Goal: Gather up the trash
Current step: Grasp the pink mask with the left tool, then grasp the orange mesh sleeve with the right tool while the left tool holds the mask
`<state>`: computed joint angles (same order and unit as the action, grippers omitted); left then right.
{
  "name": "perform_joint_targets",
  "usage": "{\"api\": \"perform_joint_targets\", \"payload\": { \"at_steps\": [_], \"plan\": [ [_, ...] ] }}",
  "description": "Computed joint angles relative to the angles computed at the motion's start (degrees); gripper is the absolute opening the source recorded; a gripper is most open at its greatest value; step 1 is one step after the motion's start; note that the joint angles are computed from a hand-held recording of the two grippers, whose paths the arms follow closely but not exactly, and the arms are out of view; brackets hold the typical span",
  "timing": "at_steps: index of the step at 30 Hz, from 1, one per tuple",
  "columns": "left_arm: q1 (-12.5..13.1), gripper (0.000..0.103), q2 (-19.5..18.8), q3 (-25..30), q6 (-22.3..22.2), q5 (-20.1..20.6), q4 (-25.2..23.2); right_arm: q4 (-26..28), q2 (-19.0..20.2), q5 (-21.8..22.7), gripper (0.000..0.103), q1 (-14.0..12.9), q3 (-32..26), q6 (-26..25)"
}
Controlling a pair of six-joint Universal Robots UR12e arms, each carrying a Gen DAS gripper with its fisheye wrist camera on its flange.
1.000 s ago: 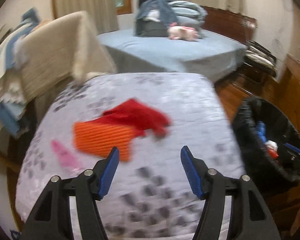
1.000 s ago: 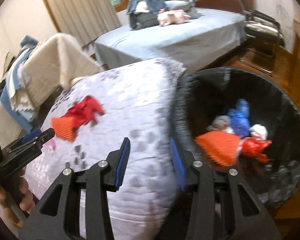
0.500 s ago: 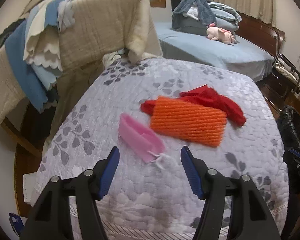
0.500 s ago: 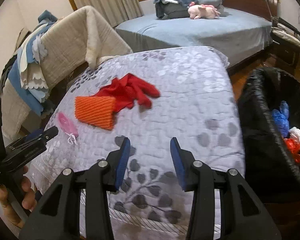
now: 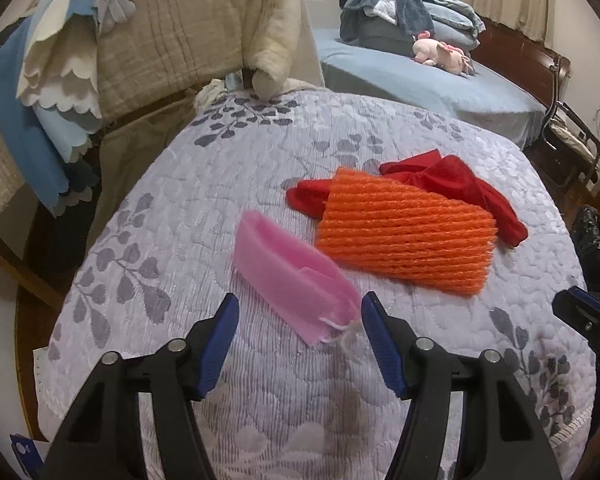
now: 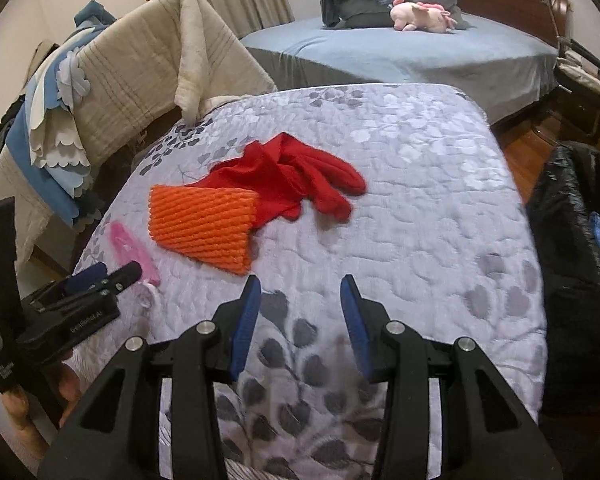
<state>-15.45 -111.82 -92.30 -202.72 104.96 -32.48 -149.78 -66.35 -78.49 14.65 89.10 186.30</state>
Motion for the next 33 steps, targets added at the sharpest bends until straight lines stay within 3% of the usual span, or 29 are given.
{"api": "perform_joint_targets", "payload": {
  "at_steps": [8, 10, 11, 13, 18, 25, 26, 28, 30, 33],
  "plan": [
    [1.23, 0.063, -1.03, 0.32, 0.98, -1.56, -0.91, 0.52, 2.67, 1.32, 0.041, 1.61, -3.09, -0.29],
    [1.63, 0.056, -1.01, 0.11, 1.16, -2.14, -0.68, 0.68, 3.24, 1.56, 0.041, 1.91, -3.78, -0.40],
    [2.02, 0.044, -0.96, -0.02, 1.50, -3.29, -0.78, 0.84, 3.55, 1.70, 0.041, 2.03, -4.16, -0.40],
    [2.32, 0.039, -0.92, -0.24, 1.69, -3.89, -0.46, 1.02, 4.01, 1.88, 0.041, 2.16, -4.67, -0.42],
    [2.93, 0.011, -0.74, -0.68, 2.20, -4.83, 0.54, 1.48, 5.19, 2.33, 0.041, 2.48, -5.84, -0.25],
    [3.81, 0.005, 0.37, -1.74, 1.20, -5.31, 1.76, 2.24, 6.71, 2.60, 0.041, 2.68, -7.30, 0.17],
    [3.93, 0.005, 0.47, -1.82, 1.01, -5.39, 1.82, 2.54, 6.82, 2.97, 0.040, 2.63, -7.46, 0.06],
    [4.03, 0.005, 0.60, -1.92, 0.77, -5.27, 1.77, 3.34, 7.02, 4.03, 0.022, 2.55, -7.82, -0.42],
    [3.98, 0.005, 0.59, -1.88, 0.78, -4.97, 1.48, 3.20, 6.82, 4.47, 0.013, 2.54, -7.61, -0.72],
    [3.89, 0.005, 0.65, -1.87, 0.77, -4.84, 1.42, 2.74, 6.20, 5.32, 0.009, 2.44, -6.95, -1.09]
  ]
}}
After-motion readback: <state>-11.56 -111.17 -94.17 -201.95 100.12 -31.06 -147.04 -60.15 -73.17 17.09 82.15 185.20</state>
